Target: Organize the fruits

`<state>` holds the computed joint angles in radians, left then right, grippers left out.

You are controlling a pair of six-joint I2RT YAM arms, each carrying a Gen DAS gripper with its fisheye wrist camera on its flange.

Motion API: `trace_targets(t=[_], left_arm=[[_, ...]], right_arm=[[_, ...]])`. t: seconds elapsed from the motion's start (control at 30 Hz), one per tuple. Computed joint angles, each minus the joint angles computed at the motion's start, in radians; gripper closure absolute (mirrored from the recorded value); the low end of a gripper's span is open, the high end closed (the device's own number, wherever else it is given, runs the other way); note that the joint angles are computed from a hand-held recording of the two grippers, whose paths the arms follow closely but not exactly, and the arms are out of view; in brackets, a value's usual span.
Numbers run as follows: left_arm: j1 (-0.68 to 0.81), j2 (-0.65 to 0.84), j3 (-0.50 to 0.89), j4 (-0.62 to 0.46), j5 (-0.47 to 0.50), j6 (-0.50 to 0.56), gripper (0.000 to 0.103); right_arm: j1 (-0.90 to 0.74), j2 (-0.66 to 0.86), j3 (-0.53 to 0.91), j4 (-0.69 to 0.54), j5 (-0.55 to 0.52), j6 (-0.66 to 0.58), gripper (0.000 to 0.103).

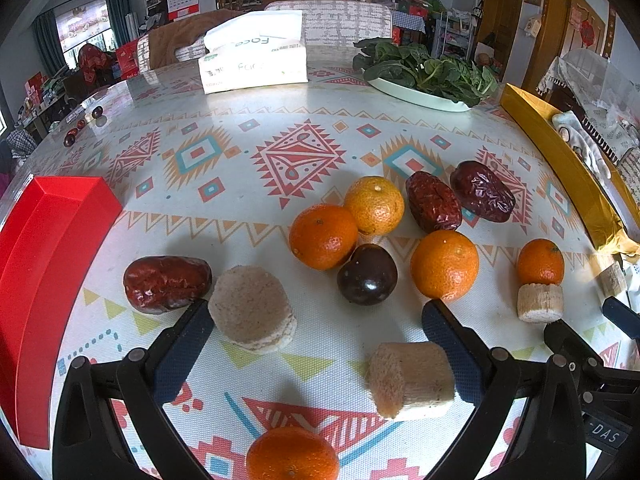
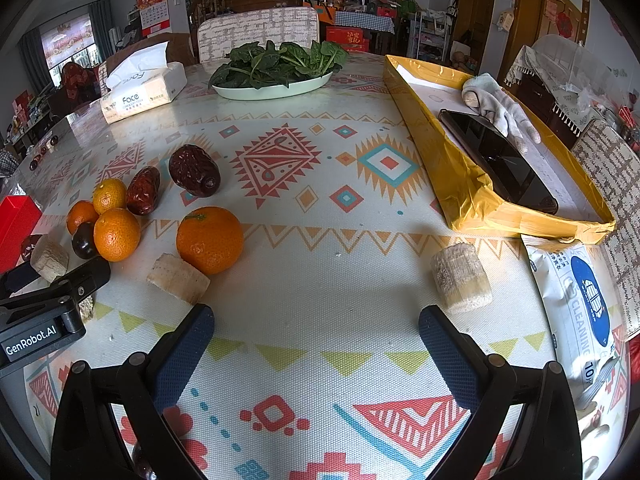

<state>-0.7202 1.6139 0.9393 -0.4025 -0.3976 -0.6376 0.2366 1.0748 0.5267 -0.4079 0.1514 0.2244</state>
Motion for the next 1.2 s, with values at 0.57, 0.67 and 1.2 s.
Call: trace_targets(t=[0.57, 0.67, 1.2], left_arm=[[0.0, 0.0, 0.001, 0.0, -0.001, -0.004, 0.0], [-0.018, 0.032, 0.037, -0.037, -0.037, -0.073, 0.0], [0.005, -0.006, 0.03, -0.072, 0.041, 0.009, 0.0]], right_arm=[[0.001, 0.0, 0.0, -0.001, 0.001, 0.001, 0.0], [0.0, 0.0, 0.0, 0.0, 0.0, 0.0, 0.0], [0.005, 0.019, 0.03, -0.049, -0.012, 0.014, 0.0]])
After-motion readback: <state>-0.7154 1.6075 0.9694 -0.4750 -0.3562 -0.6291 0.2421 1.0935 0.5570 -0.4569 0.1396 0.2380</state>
